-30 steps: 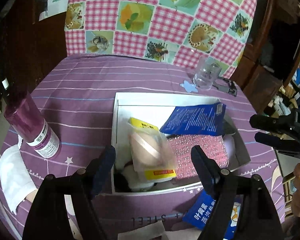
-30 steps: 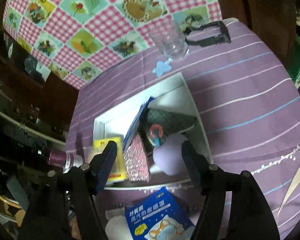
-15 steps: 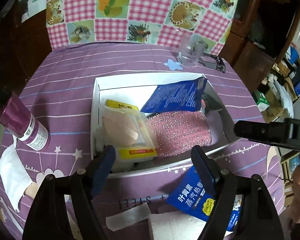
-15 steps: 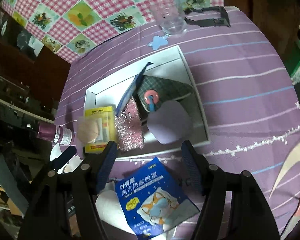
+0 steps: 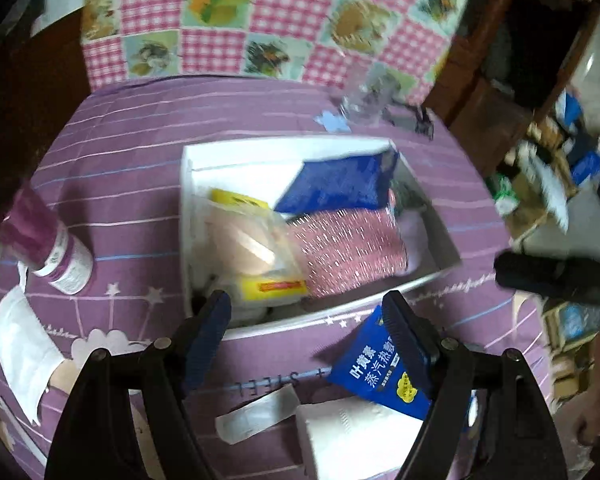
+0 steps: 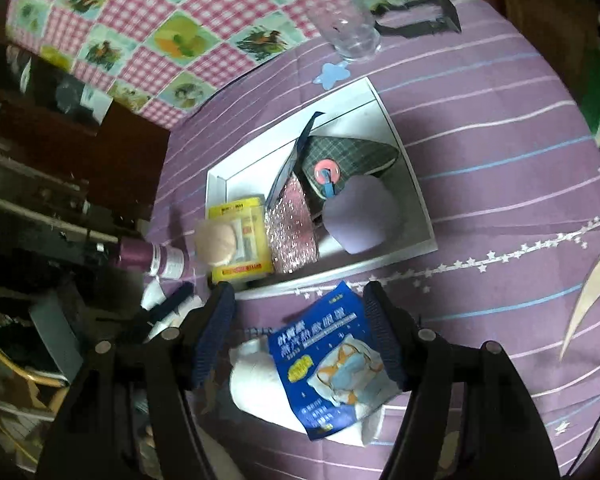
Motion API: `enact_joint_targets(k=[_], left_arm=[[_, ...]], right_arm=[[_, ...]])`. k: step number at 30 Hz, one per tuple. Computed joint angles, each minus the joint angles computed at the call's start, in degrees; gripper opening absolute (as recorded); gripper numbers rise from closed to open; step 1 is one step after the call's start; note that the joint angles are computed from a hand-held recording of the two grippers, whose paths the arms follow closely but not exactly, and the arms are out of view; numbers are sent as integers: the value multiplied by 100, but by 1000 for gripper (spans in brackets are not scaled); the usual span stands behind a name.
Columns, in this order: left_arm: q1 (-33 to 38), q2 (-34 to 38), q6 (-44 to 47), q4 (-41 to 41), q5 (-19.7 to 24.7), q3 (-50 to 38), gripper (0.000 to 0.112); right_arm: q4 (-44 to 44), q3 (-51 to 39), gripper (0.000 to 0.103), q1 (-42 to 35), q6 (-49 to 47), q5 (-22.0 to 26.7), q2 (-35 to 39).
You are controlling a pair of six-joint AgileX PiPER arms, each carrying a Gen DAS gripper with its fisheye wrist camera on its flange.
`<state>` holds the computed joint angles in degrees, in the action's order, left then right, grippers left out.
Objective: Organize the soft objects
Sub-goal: 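Move the right gripper onto the blue eye-mask packet on the table, then close the right gripper on the edge of the blue eye-mask packet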
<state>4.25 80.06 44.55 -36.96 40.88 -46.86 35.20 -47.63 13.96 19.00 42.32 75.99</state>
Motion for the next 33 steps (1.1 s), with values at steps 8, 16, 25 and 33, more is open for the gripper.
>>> enact_joint_targets(k=[8,16,25,33], left_arm=[[164,104,-123,33,492,-172,78],[-1492,444,-1465,1244,-208,8,76],[-1149,578,-1478,1246,-276,-48,75],[-701,720,-1262,1033,-174,-192,75]], right_arm=[[-288,1042,68,-89,416,-98,-655],[1137,1993,65,-147,-613,-496,-722],[3950,2123,2,-384,-2959,-741,0],[3631,1515,2,-364,-2521,-933,-96]])
